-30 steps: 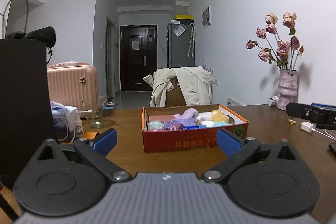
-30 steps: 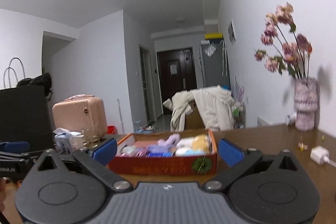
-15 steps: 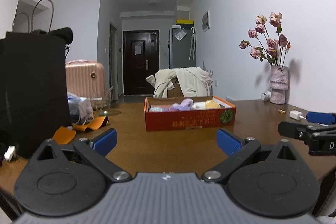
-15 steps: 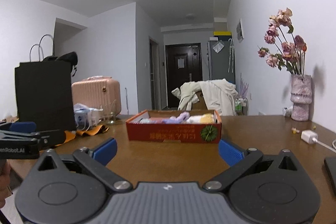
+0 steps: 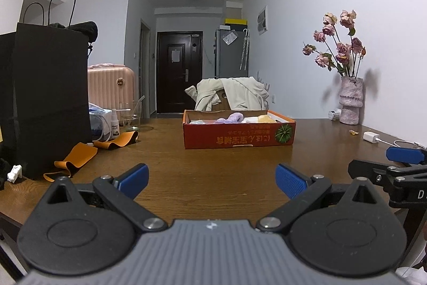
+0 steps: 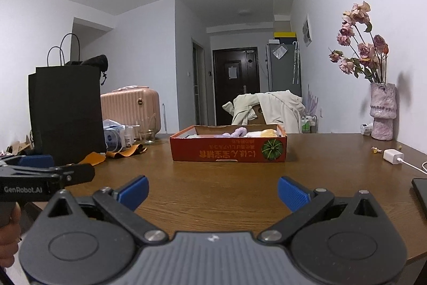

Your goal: Organize soft objects

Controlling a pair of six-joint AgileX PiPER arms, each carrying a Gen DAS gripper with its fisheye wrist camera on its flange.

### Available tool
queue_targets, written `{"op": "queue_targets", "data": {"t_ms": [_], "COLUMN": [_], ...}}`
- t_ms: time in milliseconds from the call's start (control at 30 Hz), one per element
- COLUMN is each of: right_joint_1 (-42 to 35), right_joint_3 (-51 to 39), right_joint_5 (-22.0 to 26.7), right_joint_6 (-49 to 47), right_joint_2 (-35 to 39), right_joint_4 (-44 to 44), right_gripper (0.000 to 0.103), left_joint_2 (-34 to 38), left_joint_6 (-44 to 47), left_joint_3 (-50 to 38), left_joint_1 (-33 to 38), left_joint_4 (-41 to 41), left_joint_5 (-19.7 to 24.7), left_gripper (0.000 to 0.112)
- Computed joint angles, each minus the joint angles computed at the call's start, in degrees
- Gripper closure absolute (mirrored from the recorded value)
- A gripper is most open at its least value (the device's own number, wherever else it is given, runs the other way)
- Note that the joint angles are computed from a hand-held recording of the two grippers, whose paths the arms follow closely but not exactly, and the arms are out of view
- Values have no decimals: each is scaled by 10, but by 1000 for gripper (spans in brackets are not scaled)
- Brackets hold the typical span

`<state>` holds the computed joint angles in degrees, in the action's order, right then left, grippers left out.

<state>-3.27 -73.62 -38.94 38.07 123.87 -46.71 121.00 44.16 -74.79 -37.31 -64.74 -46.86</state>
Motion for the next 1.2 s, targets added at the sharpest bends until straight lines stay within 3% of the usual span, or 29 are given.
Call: {"op": "queue_targets", "data": {"t_ms": [1200], "right_joint_1": [18], "right_joint_3": [8], "right_joint_5": [-6], "right_joint_6": [-45], "right_joint_2": [6], "right_joint_4": [49], "right_gripper": [0], "left_joint_2": [-3], "left_joint_6": [-10], "left_joint_3": [11], "left_joint_1": [-2], "left_joint_4": [4], "left_joint_5": [-8], "left_gripper": [9]}}
